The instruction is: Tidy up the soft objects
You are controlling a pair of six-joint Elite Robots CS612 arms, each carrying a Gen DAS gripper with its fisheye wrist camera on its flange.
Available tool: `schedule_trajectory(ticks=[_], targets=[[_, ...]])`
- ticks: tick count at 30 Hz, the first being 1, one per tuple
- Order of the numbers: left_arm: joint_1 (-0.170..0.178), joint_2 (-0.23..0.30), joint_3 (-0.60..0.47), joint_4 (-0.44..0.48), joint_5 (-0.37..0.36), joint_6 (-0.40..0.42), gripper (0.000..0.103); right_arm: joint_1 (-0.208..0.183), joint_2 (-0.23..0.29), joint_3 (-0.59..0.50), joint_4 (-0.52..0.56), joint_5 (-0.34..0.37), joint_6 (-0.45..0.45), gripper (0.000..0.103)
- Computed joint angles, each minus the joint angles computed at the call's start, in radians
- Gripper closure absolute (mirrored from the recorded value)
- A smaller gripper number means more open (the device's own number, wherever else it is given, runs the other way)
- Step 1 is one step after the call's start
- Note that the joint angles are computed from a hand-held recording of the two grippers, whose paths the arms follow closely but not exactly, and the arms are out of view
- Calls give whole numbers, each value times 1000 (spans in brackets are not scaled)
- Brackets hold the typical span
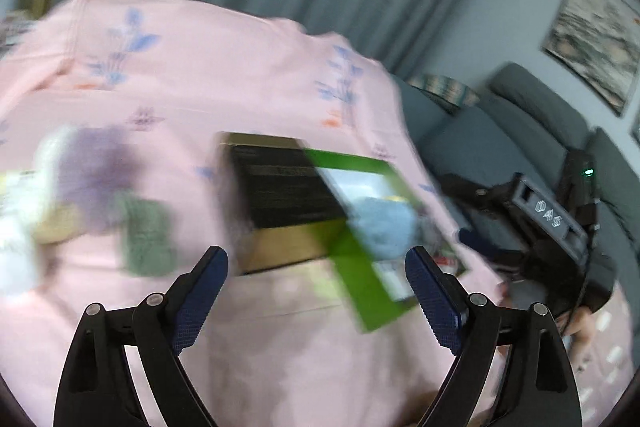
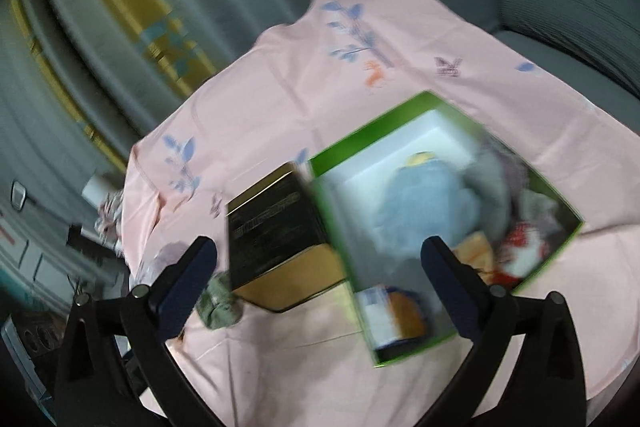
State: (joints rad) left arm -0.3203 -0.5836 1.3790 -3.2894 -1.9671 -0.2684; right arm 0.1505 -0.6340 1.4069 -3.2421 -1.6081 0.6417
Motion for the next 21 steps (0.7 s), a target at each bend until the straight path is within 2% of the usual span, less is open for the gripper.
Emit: schedule_trajectory(ticks=[3, 7, 9, 12, 14, 17, 21], targets=[[20, -18, 44, 0, 89, 5, 13, 28, 25, -49, 12, -7, -39, 1], [42, -27, 86, 15, 222, 28, 13, 50, 67, -112, -2, 66, -72, 1], [53, -22, 104, -13, 277, 17, 13, 65, 90, -146, 3, 76, -89, 1], [81, -6, 104, 0, 276, 1, 13, 88, 120, -194, 34, 50, -141, 1], [98, 6, 96, 14, 264, -10, 13, 94, 129, -209, 59, 65, -176, 1], [108, 25, 87, -6, 265, -40, 13, 102, 145, -237, 98, 81, -207, 1], [114, 34, 86, 8, 234, -57, 13, 114, 159, -259, 128, 43, -225, 2]])
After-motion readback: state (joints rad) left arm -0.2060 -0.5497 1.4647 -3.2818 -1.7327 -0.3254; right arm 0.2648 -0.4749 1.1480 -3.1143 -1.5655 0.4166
